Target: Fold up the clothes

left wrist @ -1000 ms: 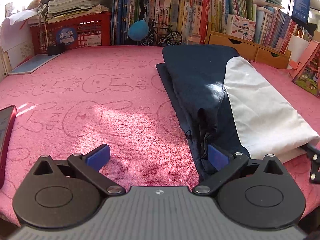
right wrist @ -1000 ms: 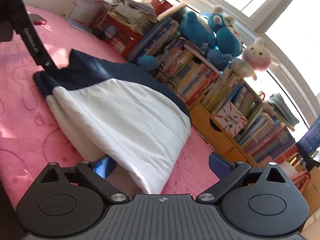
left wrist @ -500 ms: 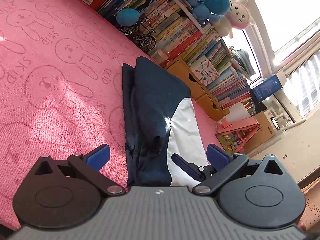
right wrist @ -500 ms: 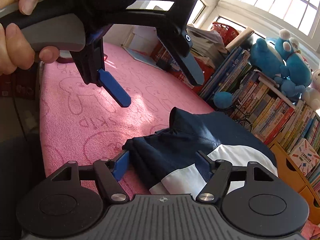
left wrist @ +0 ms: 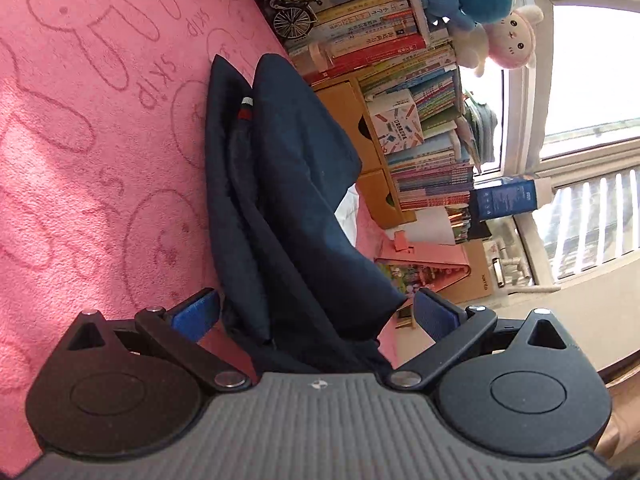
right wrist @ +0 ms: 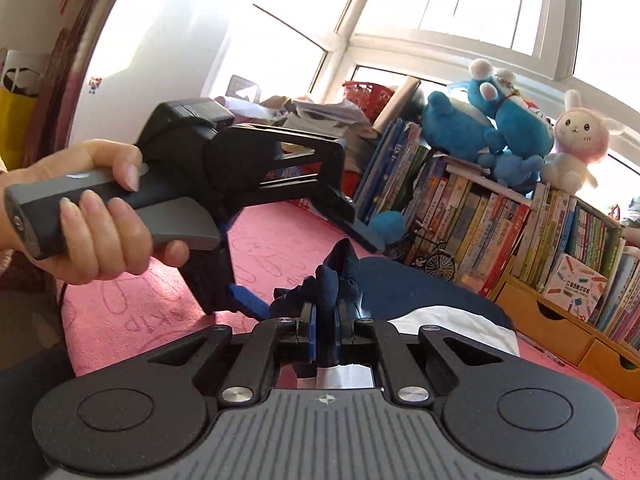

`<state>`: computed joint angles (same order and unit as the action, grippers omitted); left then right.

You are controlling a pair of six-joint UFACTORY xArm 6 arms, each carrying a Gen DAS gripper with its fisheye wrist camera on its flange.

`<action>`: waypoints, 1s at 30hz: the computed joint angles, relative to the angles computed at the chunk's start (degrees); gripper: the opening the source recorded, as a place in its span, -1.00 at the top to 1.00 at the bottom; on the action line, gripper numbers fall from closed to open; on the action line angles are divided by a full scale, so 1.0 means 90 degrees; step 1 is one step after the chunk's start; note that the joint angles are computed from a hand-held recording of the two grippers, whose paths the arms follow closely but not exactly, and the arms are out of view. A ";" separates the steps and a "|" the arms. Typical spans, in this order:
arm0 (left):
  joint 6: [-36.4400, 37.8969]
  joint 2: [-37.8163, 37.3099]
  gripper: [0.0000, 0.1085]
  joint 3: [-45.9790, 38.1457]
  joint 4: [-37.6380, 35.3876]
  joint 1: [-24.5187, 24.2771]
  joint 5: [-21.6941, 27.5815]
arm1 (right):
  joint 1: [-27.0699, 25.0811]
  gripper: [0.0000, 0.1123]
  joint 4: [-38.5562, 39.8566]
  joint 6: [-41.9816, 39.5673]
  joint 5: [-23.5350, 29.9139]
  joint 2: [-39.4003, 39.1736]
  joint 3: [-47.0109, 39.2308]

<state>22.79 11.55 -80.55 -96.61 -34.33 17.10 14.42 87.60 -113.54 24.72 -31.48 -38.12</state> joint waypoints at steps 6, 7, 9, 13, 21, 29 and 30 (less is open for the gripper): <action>-0.1392 0.0504 -0.77 -0.0541 0.1799 0.0057 -0.0006 | -0.2003 0.18 -0.2010 0.2317 0.3998 0.0697 -0.0921; -0.1609 0.0474 -0.52 -0.0479 0.2124 0.0055 -0.0045 | -0.2446 -0.27 -0.1993 0.2453 0.4583 0.0947 -0.1222; -0.2141 0.0369 0.03 -0.0287 0.2800 0.0079 -0.0103 | -0.3041 -0.79 -0.1799 0.2838 0.4979 0.1372 -0.1717; -0.2503 0.0279 0.40 -0.0148 0.3495 0.0103 -0.0214 | -0.3397 -0.83 -0.1901 0.4586 0.4151 0.2955 -0.3348; -0.4346 0.0356 0.58 -0.0158 0.6615 0.0063 -0.0449 | -0.3167 -0.56 -0.2949 0.7550 0.4209 0.6492 -0.7016; -0.6310 0.1504 0.56 -0.1884 0.9778 0.0451 0.0522 | -0.2637 0.58 -0.3660 0.9376 0.3670 0.8479 -0.9806; -0.6474 0.1568 0.50 -0.2055 1.0264 0.0439 0.0776 | -0.2612 0.54 -0.3815 0.9610 0.3645 0.8700 -1.0180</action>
<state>-35.48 25.66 -99.04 -4.23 -30.39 24.09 -9.09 53.27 -27.06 57.52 46.81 -129.75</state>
